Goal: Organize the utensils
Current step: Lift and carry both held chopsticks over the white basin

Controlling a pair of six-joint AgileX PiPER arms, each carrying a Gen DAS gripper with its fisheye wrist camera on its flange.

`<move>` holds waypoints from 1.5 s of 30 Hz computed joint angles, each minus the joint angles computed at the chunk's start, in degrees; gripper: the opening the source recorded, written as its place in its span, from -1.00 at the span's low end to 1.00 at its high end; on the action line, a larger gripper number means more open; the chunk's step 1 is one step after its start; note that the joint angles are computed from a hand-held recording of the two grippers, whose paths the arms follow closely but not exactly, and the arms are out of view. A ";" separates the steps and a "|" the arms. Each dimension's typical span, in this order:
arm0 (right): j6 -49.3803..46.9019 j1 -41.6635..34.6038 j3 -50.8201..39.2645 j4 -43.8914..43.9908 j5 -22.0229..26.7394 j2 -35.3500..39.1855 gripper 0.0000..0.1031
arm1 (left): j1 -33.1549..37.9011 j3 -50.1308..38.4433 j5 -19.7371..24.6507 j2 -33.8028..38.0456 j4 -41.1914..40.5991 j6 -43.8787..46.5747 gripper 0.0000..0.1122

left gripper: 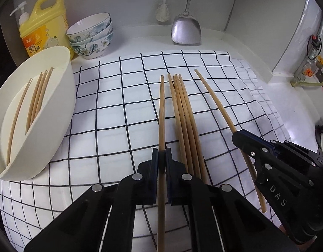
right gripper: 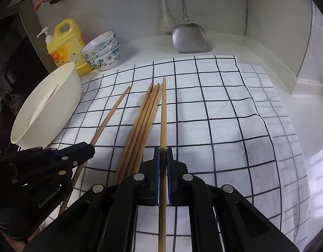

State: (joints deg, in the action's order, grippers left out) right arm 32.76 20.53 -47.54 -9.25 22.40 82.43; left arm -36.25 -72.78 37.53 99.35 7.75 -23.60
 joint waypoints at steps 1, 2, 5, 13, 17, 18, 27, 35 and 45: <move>-0.35 0.48 -0.37 0.50 0.92 -0.88 -0.89 | -0.23 0.21 0.94 -1.21 0.19 -0.48 -0.87; -1.14 0.81 -0.84 1.21 1.76 -1.58 -0.89 | -0.35 0.39 1.89 -2.44 0.18 -0.83 -0.87; -2.11 2.59 -2.76 1.41 4.71 -3.77 -0.89 | -0.31 0.95 4.21 -5.85 0.66 -1.99 -0.87; -1.02 8.46 -11.40 -0.93 11.87 -4.93 -0.89 | 3.50 1.17 9.85 -14.65 1.61 -2.44 -0.87; 3.76 13.20 -18.50 -4.87 14.86 -1.39 -0.89 | 9.47 0.85 10.80 -18.07 -1.38 4.17 -0.87; 5.18 14.41 -20.49 -6.09 15.52 -0.14 -0.88 | 11.34 0.70 10.86 -18.62 -2.69 6.55 -0.87; 15.31 23.54 -42.68 -12.35 21.49 16.30 -0.88 | 34.11 -4.42 14.45 -17.94 -19.40 35.24 -0.87; 16.05 26.74 -69.52 -11.78 30.89 35.26 -0.88 | 49.55 -12.53 17.55 -7.63 -30.13 53.39 -0.87; 11.69 25.08 -101.16 -5.65 45.31 55.51 -0.88 | 51.79 -19.89 18.30 3.78 -32.83 56.66 -0.87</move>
State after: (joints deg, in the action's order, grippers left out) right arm 44.45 45.61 -148.70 -14.90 67.71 137.94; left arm 15.53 -92.67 55.83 103.12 -25.09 33.06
